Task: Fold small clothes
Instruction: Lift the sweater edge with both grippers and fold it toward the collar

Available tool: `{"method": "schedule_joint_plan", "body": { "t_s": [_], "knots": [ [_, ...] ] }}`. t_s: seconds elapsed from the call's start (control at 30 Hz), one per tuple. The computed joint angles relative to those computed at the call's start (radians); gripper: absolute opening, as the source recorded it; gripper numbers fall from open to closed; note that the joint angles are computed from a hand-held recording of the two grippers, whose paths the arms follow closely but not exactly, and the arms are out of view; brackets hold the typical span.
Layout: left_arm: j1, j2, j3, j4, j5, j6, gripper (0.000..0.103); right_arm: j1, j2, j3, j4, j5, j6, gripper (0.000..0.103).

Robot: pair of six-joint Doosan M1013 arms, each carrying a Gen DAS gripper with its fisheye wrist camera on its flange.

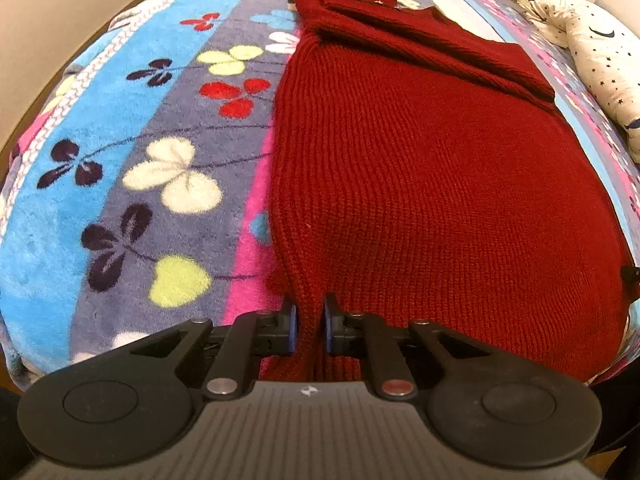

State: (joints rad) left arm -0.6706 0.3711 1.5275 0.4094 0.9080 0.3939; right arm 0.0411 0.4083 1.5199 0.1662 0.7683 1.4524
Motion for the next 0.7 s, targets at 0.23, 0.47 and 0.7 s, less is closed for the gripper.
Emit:
{"method": "schedule_joint_plan", "body": {
  "t_s": [0.23, 0.47, 0.7],
  "knots": [
    [0.003, 0.001, 0.000, -0.012, 0.000, 0.000, 0.015, 0.000, 0.001, 0.000, 0.001, -0.002, 0.006, 0.013],
    [-0.005, 0.005, -0.005, 0.010, 0.012, -0.011, 0.013, -0.004, -0.007, 0.006, 0.019, -0.013, -0.003, 0.012],
    [-0.040, -0.064, 0.049, 0.175, -0.095, -0.173, 0.010, -0.049, -0.060, 0.051, 0.278, -0.103, -0.146, 0.011]
  ]
}}
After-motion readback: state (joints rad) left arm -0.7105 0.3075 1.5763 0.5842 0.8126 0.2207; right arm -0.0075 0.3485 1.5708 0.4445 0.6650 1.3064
